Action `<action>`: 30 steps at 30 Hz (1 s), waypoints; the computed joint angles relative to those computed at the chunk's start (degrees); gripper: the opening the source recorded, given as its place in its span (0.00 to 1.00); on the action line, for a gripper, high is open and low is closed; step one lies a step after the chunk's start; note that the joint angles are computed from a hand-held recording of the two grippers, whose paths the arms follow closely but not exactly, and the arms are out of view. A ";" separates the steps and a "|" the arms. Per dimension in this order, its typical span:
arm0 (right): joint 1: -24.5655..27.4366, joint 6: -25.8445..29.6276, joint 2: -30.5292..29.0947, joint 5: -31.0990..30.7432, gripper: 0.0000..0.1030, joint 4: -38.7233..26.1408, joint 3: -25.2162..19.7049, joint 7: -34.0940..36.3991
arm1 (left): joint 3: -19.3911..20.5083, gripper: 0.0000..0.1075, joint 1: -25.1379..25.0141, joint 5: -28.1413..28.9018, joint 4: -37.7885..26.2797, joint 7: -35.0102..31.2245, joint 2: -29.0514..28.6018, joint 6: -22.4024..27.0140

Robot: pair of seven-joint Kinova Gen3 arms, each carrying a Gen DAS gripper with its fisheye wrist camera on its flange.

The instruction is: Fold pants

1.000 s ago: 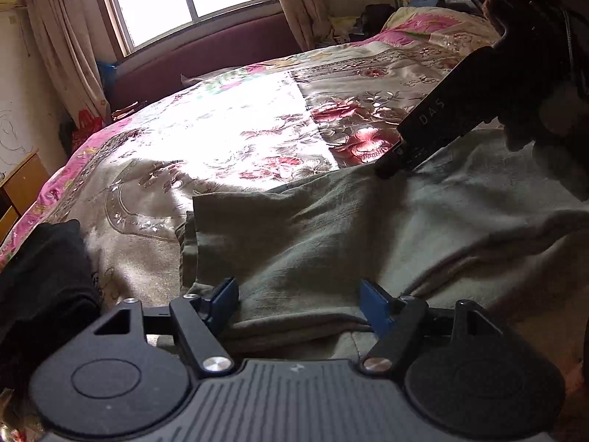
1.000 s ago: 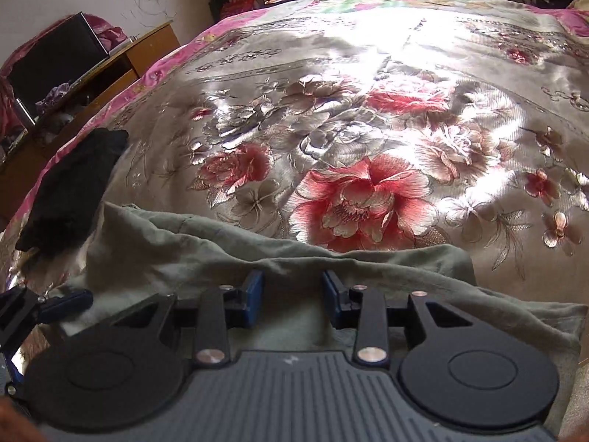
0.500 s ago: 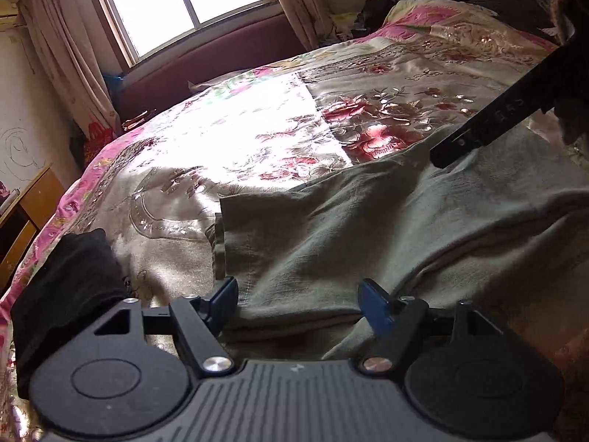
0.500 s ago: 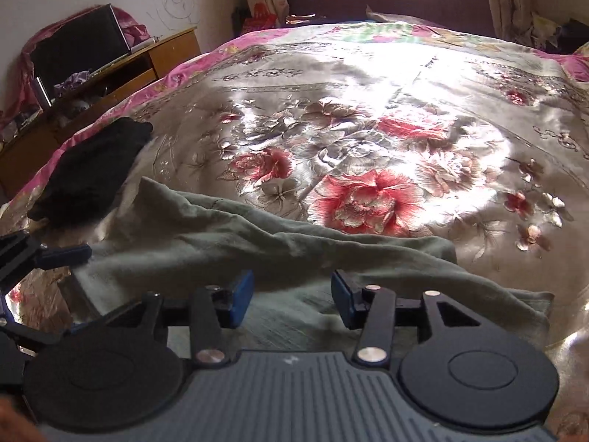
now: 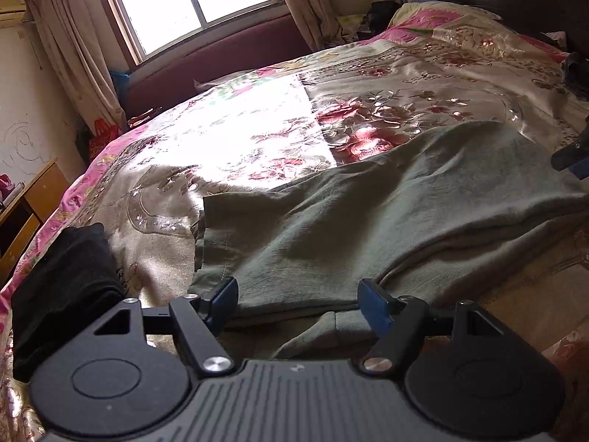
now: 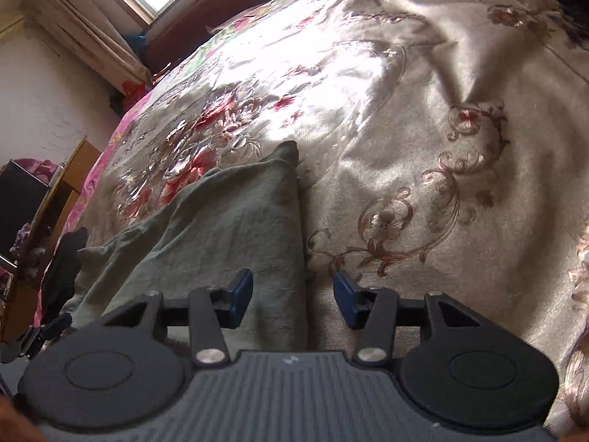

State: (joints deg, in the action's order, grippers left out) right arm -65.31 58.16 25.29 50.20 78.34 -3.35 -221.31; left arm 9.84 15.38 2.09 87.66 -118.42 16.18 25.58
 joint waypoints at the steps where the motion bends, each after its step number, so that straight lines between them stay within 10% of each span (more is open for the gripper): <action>1: 0.90 -1.40 0.12 0.92 0.50 0.74 -0.80 -1.22 | 0.23 0.80 -0.12 0.20 -0.21 -0.26 -0.01 0.27; 19: 0.89 -9.49 3.01 1.91 0.50 -1.01 2.97 -0.47 | 0.67 0.80 2.41 0.66 -3.07 1.43 1.61 0.93; 23: 0.92 -5.42 4.19 -1.28 0.20 -4.02 2.65 1.74 | 0.46 0.80 3.18 0.36 -3.95 2.65 2.06 1.44; 30: -0.60 -3.29 3.51 -1.36 0.10 -3.45 3.38 0.72 | -0.07 0.80 4.90 -1.22 -4.67 4.38 2.49 2.39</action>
State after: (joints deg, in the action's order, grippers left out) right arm -65.91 54.87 28.79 48.84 74.89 0.03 -220.59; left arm 9.77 20.28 0.88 82.99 -114.04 18.68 27.97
